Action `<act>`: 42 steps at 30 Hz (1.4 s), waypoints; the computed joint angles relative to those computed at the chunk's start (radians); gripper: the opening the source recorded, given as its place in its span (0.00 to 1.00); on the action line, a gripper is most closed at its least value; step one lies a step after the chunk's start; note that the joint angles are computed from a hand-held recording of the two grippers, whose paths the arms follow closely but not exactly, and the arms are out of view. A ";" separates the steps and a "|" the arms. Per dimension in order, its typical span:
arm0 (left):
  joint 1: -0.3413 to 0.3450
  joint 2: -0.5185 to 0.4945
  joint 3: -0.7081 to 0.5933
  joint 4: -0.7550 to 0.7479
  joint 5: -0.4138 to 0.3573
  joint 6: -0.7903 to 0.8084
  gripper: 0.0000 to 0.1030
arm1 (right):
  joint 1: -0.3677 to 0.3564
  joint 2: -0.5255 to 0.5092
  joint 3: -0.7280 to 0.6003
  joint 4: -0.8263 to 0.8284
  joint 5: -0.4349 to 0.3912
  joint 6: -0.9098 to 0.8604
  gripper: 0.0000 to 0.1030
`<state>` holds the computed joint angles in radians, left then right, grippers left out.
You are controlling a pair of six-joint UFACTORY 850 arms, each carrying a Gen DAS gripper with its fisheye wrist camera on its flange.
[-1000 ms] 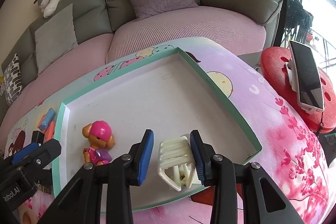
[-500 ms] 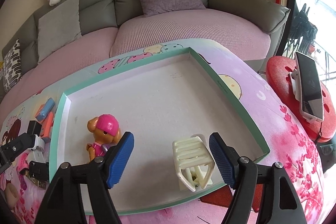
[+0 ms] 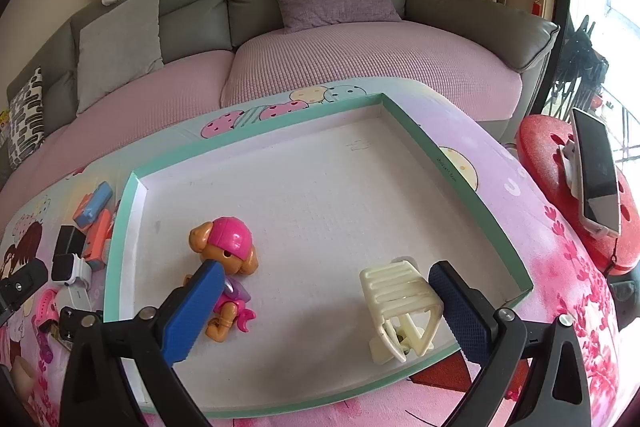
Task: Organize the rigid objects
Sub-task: 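Move the left tool to the pink lighter while the right tool grasps the black toy car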
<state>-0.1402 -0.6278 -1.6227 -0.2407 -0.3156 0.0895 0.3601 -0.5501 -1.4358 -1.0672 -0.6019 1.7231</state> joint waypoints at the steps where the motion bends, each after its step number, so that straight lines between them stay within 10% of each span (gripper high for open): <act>1: 0.006 0.003 0.003 -0.016 0.008 0.011 1.00 | 0.003 -0.002 -0.004 -0.008 -0.004 0.005 1.00; 13: 0.104 0.055 0.073 -0.173 0.163 0.048 1.00 | 0.062 -0.059 -0.095 -0.157 0.079 0.070 1.00; 21: 0.151 0.051 0.071 0.289 0.087 -0.421 1.00 | 0.100 -0.157 -0.238 0.101 0.226 -0.276 1.00; 33: 0.211 -0.028 0.005 0.107 -0.100 -0.295 1.00 | 0.144 -0.268 -0.386 0.527 0.257 -0.778 1.00; 42: 0.184 -0.084 -0.045 0.143 -0.180 -0.232 1.00 | 0.141 -0.268 -0.379 0.531 0.232 -0.775 1.00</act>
